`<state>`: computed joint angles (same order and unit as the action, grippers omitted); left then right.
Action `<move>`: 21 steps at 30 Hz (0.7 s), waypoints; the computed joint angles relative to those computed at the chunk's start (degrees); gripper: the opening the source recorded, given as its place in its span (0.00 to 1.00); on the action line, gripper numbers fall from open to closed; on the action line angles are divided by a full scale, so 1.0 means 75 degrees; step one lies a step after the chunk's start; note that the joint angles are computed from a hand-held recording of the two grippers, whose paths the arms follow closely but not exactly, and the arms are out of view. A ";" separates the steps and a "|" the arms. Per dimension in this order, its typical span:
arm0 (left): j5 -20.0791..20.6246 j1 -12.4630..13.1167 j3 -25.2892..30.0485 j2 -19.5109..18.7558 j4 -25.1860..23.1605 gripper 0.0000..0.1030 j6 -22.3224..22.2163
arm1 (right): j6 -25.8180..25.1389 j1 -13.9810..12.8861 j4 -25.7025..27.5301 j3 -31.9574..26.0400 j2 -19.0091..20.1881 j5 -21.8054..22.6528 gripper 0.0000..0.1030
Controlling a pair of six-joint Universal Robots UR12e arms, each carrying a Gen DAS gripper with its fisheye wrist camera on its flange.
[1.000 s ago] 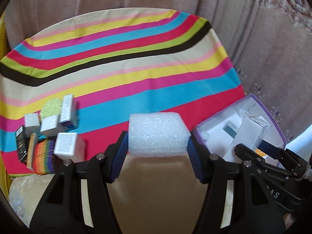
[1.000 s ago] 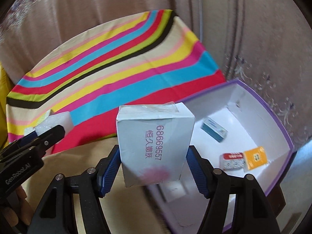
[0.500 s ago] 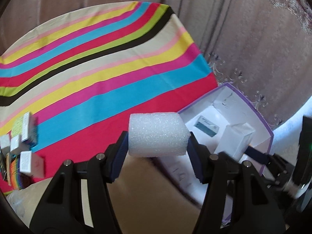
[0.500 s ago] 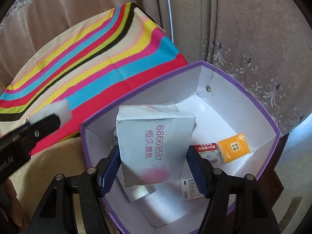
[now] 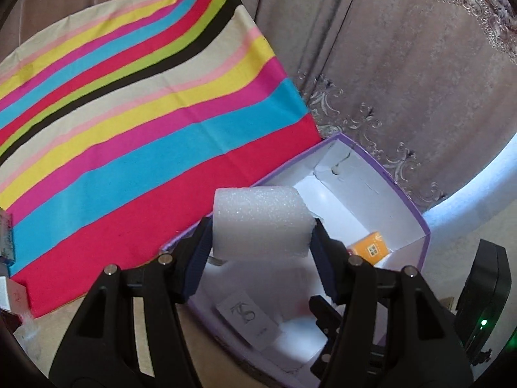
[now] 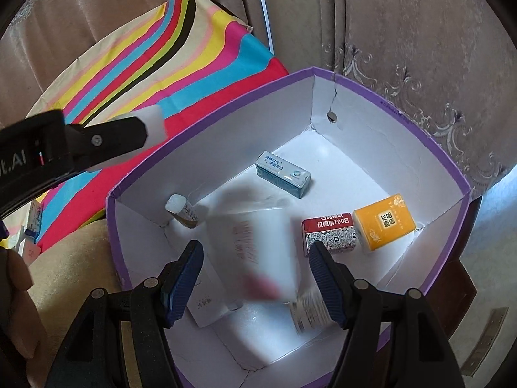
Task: Organize objects
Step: 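Open both tools to drop the foam block and box inside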
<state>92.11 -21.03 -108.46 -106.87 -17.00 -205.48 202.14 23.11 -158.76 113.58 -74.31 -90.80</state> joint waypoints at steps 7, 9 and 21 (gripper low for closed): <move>-0.0258 0.0117 -0.0158 0.0073 0.0240 0.70 -0.0334 | -0.0003 0.0014 -0.0005 -0.0008 -0.0018 0.0048 0.67; -0.0320 0.0148 -0.0198 0.0098 0.0287 0.72 -0.0419 | -0.0031 0.0017 -0.0005 -0.0020 -0.0015 0.0054 0.67; -0.0072 0.0306 -0.0873 0.0692 0.1010 0.72 -0.0619 | -0.0183 0.0162 0.0012 -0.0110 -0.0033 -0.0088 0.67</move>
